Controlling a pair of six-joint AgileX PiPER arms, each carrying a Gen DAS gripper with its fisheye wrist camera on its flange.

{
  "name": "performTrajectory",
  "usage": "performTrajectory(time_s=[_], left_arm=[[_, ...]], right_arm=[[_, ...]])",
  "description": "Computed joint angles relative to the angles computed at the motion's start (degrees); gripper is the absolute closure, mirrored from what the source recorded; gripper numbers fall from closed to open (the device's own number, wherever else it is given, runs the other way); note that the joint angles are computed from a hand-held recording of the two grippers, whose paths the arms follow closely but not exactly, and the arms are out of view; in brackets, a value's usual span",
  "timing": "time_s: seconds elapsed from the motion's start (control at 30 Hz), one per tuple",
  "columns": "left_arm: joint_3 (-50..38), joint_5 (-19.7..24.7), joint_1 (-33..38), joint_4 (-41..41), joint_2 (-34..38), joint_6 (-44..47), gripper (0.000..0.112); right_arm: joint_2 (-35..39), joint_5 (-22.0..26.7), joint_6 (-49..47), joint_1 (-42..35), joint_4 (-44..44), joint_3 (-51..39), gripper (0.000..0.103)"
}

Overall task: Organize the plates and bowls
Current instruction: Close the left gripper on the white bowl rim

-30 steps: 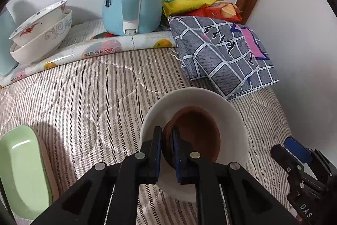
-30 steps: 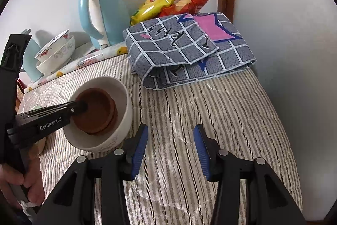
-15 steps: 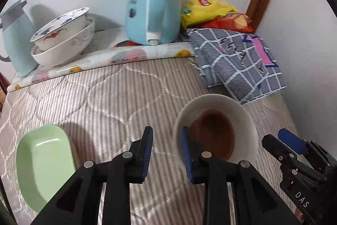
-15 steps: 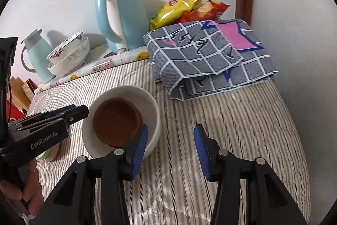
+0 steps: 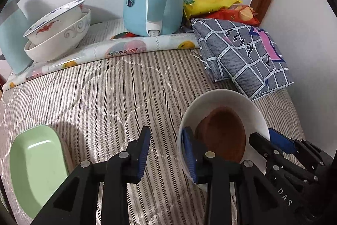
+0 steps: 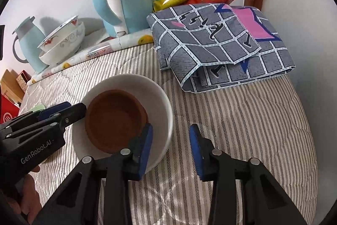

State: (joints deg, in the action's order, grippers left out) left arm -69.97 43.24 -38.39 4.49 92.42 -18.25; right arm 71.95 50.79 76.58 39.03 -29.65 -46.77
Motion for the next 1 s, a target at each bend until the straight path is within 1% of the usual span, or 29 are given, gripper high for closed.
performTrajectory(time_s=[0.13,0.27,0.47,0.6,0.77,0.83,0.9,0.93,1.0], left_arm=[[-0.4,-0.2,0.0,-0.2,1.4,0.5,0.079],[-0.8,-0.5,-0.1,0.0,2.5,0.7,0.079],[-0.5,-1.7,0.8,-2.2,3.4,2.8,0.079],[0.1,-2.9,0.9,-2.3,3.4,3.2,0.079],[0.5,-3.8,1.9,-5.1,3.5,5.6,0.080],[0.6,-4.2,2.2,-6.5,3.6,7.1,0.083],[0.8,-4.4,2.2,-7.4,3.7,8.1,0.089],[0.7,-4.4,2.2,-8.4,3.8,9.0,0.094],[0.9,-4.8,1.7,-8.4,3.7,8.7,0.099]], right_arm=[[0.7,-1.7,-1.7,-1.9,1.7,0.5,0.072],[1.4,-2.9,-2.6,-2.6,2.1,0.8,0.072],[3.1,-4.8,-4.9,-4.4,3.9,0.5,0.072],[3.1,-6.0,-4.3,-5.1,4.2,0.9,0.072],[3.0,-6.0,-3.5,-4.9,3.5,1.1,0.071],[2.8,-5.8,-2.3,-4.4,2.8,1.2,0.071],[2.6,-5.9,-1.5,-4.1,2.6,1.5,0.071],[2.7,-5.9,-1.1,-4.0,2.4,1.4,0.072],[2.5,-7.0,-1.4,-4.0,2.7,1.7,0.081]])
